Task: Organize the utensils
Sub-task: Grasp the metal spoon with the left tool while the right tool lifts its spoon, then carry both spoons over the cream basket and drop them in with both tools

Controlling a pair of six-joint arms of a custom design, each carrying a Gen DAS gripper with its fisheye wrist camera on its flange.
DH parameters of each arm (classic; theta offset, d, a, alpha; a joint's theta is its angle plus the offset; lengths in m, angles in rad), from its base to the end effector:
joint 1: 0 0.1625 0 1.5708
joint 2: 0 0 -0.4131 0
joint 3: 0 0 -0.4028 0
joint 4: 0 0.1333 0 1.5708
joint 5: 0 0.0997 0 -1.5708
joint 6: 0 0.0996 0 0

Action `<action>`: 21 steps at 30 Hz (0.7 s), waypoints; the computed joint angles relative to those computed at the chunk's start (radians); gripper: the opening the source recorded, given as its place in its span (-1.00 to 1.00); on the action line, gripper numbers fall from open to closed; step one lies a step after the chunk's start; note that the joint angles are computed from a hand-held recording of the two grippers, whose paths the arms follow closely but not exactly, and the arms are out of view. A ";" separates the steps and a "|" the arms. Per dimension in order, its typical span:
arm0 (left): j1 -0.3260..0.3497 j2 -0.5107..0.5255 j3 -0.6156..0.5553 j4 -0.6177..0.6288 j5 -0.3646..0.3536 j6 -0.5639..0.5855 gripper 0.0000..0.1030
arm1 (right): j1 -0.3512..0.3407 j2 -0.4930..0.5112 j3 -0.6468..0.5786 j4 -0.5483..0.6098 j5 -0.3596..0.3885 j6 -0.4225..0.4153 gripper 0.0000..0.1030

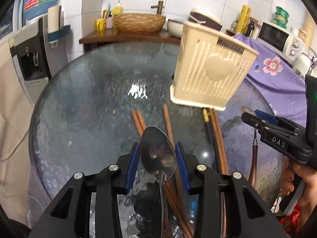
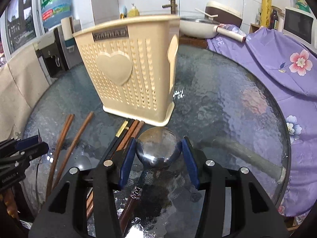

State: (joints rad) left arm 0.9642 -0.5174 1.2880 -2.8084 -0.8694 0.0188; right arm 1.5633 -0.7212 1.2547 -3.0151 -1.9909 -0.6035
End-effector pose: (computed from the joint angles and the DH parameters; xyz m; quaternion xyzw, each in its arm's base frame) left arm -0.2774 -0.7463 0.0632 0.2054 0.8938 -0.3048 0.2569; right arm 0.0868 -0.7907 0.2534 0.1702 -0.8666 0.3539 0.3080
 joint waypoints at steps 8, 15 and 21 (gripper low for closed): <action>-0.023 -0.017 0.024 -0.108 -0.009 0.078 -0.31 | 0.022 -0.076 0.105 -0.127 0.074 -0.086 -0.06; -0.038 -0.032 0.054 -0.190 -0.019 0.127 -0.32 | 0.037 -0.115 0.159 -0.170 0.090 -0.118 -0.06; -0.044 -0.043 0.073 -0.234 -0.027 0.154 -0.33 | 0.049 -0.138 0.202 -0.205 0.094 -0.167 -0.06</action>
State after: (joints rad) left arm 0.9205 -0.5599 1.3605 -3.0427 -0.8965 0.1726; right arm 1.6121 -0.8590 1.4563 -3.2199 -1.8971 -0.7704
